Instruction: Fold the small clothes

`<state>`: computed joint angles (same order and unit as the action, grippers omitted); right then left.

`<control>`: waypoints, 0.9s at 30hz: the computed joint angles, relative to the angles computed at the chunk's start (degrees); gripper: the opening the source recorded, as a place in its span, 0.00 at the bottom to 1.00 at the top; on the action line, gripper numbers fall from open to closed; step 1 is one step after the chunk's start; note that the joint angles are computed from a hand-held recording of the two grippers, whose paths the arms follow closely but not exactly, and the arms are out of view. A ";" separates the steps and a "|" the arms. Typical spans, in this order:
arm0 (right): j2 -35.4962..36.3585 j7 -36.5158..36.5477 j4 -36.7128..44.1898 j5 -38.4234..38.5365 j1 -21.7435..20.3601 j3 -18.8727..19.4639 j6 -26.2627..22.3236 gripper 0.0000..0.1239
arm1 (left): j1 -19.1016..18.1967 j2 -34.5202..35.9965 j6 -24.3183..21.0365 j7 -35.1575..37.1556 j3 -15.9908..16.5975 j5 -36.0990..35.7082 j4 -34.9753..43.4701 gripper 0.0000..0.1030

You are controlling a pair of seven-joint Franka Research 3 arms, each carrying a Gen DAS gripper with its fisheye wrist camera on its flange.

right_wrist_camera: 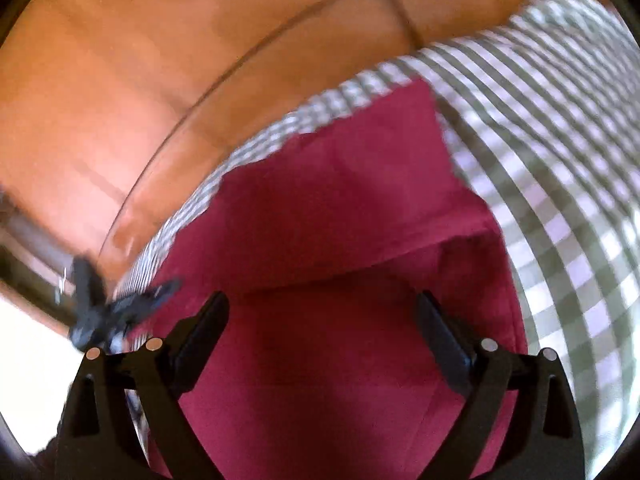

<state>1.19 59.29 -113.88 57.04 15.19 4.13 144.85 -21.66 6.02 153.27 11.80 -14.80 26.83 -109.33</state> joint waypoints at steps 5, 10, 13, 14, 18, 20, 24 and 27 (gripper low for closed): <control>1.68 3.15 3.38 -8.80 1.89 1.06 8.02 0.76 | -1.26 0.89 -3.94 -2.88 0.44 5.46 2.60 0.04; 11.37 26.13 10.14 -35.38 4.71 -1.41 6.75 0.76 | -2.62 2.03 -13.06 -3.05 0.31 9.20 5.73 0.14; 11.52 32.79 7.51 -47.99 7.44 -3.05 11.62 0.78 | -3.96 0.94 -19.56 -5.32 0.32 14.53 5.67 0.40; 11.45 35.11 7.16 -51.11 8.04 -3.51 12.13 0.78 | -4.20 -0.54 -20.76 -7.26 0.28 16.73 4.24 0.44; 11.26 38.77 7.21 -54.13 7.41 -2.90 12.22 0.79 | -1.96 -9.42 -18.13 -14.28 -0.54 15.30 -5.69 0.44; 8.93 40.51 4.89 -54.81 7.21 -2.56 14.04 0.80 | -0.48 -15.33 -16.18 -18.67 -1.43 14.81 -11.77 0.44; 3.92 36.05 -0.57 -48.14 5.73 0.84 17.59 0.81 | 1.76 -28.86 -13.03 -23.94 -1.63 9.14 -25.19 0.44; 1.57 30.36 -3.86 -42.64 6.20 2.99 18.02 0.81 | 3.50 -38.43 -15.47 -25.97 -1.78 4.85 -33.15 0.44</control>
